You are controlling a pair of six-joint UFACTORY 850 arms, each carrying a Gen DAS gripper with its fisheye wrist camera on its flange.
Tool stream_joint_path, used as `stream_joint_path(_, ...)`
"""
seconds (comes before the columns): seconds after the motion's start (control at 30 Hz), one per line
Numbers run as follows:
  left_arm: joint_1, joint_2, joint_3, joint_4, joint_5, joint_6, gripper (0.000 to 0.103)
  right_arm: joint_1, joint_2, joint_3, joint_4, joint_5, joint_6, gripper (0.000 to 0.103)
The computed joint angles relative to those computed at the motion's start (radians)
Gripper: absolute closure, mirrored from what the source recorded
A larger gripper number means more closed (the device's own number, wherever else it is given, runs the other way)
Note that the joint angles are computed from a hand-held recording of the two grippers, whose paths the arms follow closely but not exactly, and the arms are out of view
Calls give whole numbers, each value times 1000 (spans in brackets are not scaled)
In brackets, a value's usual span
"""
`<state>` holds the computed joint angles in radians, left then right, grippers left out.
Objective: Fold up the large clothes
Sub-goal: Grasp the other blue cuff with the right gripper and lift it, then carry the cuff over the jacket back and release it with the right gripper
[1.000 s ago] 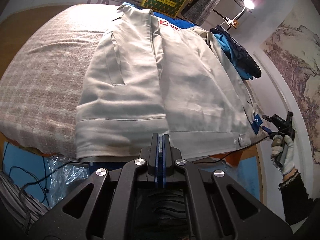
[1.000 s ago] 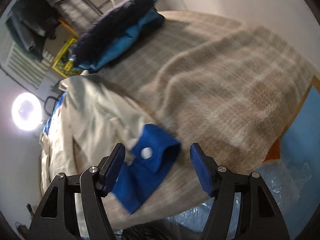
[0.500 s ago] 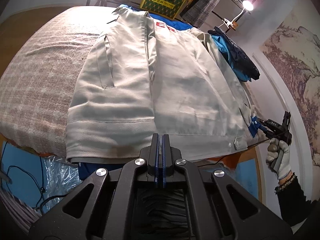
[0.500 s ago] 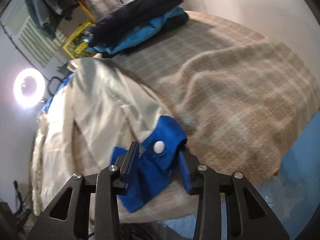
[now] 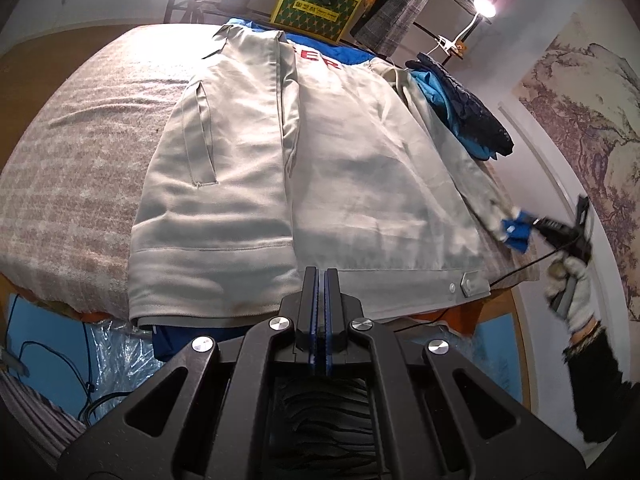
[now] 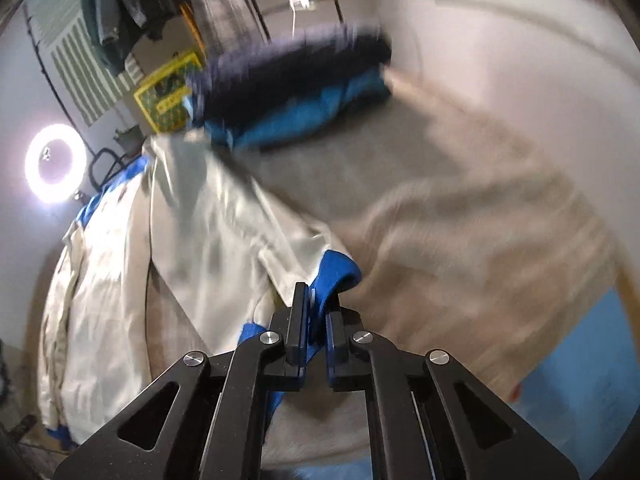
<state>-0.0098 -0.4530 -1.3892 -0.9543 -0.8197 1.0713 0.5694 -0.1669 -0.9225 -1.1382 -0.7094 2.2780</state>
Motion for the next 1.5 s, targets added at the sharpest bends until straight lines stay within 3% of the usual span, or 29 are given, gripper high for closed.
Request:
stream_joint_path(0.13,-3,2,0,-3,1,11,103,-24,80,-47,18,-224,-164,98)
stream_joint_path(0.23,-6,4,5,-7,3,18,103,-31,77,-104,-5,-342,-253,98)
stream_joint_path(0.33,-8,-6,2,-11,-7,8,103,-29,31,-174,-2,-348,-331,98)
stream_joint_path(0.43,-13,-20,-15,-3,-16,-10,103,27,-30,-245,-35,-346,-375,98)
stream_joint_path(0.73,-32,-64,-97,-5,-43,2,103,168,-138,-370,-129,-207,-421,98)
stream_joint_path(0.83,-38,-77,-120,-9,-52,4,103,208,-161,-386,-179,-95,-410,98)
stream_joint_path(0.9,-40,-86,-133,-13,-57,2,103,217,-196,-412,-172,26,-460,98)
stream_joint_path(1.07,-42,-118,-169,-16,-85,-40,103,230,-342,-521,58,190,-829,97)
stream_joint_path(1.17,-44,-134,-187,-11,-107,-62,103,215,-400,-552,245,240,-1057,97)
stream_joint_path(1.33,-64,-162,-222,-5,-142,-92,103,191,-369,-509,453,352,-1269,93)
stream_joint_path(1.37,-69,-167,-227,-7,-150,-97,101,189,-357,-499,504,383,-1310,91)
stream_joint_path(1.43,-85,-183,-246,-19,-180,-109,80,179,-318,-461,526,419,-1324,83)
stream_joint_path(1.5,-100,-195,-259,-48,-214,-107,68,176,-296,-438,478,453,-1262,73)
